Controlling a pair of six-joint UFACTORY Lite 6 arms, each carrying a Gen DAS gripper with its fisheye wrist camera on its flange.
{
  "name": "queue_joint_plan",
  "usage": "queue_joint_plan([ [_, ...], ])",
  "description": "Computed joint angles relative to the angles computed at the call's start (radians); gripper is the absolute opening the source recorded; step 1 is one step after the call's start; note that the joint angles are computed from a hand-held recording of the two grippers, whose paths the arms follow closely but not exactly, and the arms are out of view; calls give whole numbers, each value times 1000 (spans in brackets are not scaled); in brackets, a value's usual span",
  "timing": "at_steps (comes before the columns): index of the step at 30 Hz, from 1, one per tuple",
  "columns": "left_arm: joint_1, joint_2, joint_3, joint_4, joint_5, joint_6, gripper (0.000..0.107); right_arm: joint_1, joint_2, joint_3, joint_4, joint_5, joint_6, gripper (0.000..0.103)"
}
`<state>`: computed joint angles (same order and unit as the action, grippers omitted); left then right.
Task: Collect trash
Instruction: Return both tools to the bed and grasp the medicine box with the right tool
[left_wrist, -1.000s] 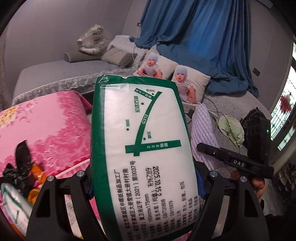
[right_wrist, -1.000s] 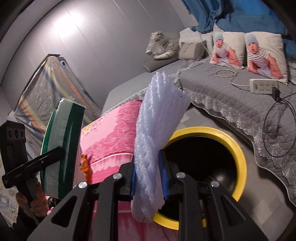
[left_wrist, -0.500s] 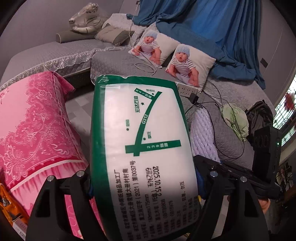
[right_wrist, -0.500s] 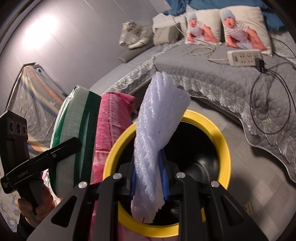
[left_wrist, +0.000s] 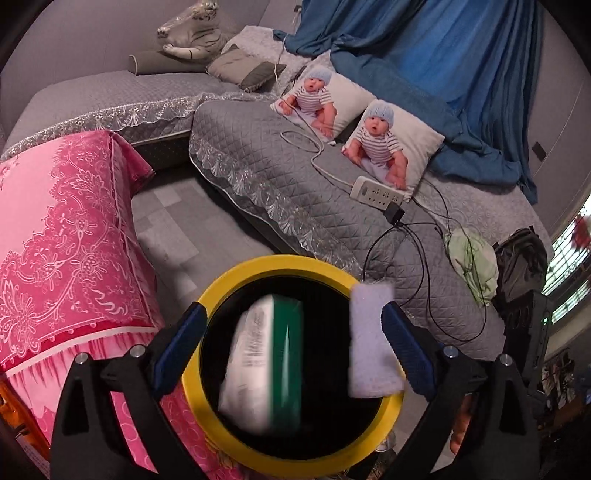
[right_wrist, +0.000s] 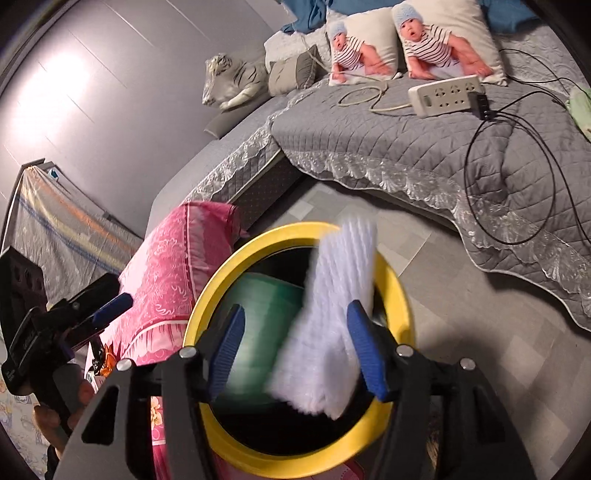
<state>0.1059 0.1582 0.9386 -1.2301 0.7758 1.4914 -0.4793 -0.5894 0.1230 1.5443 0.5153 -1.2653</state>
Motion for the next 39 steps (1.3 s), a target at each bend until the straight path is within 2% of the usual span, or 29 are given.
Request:
queue_joint_plan([
  [5, 158, -101, -12, 45, 144, 14, 92, 14, -162, -27, -190, 31, 192, 55],
  [7, 277, -133, 15, 90, 265, 37, 92, 85, -237, -26, -280, 18, 306, 55],
  [10, 501, -134, 105, 152, 466, 113, 93, 259, -326, -12, -407, -40, 494, 55],
  [14, 773, -40, 270, 228, 687, 242, 94, 640, -300, 54, -691, -252, 873, 55],
  [17, 957, 85, 416, 293, 814, 363, 95, 885, -148, 151, -859, -353, 1072, 55],
  [19, 1063, 178, 510, 339, 873, 436, 95, 1024, -17, 246, -1040, -382, 1251, 55],
  [21, 1160, 277, 604, 382, 910, 495, 95, 1138, 114, 344, -1249, -401, 1455, 61],
  [23, 1231, 360, 679, 419, 937, 525, 95, 1240, 290, 494, -1344, -388, 1542, 69],
  [25, 1287, 436, 751, 446, 966, 547, 95, 1308, 440, 636, -1344, -353, 1533, 73],
  [28, 1359, 506, 799, 487, 1003, 619, 95, 1394, 666, 871, -1531, -264, 1711, 79],
  [31, 1408, 524, 784, 519, 995, 722, 95, 1448, 873, 1101, -1635, -138, 1805, 80],
  [36, 1416, 541, 772, 580, 979, 771, 95, 1471, 1096, 1369, -1646, 13, 1801, 81],
  [39, 1415, 521, 722, 610, 952, 804, 95, 1460, 1182, 1452, -1622, 63, 1771, 81],
])
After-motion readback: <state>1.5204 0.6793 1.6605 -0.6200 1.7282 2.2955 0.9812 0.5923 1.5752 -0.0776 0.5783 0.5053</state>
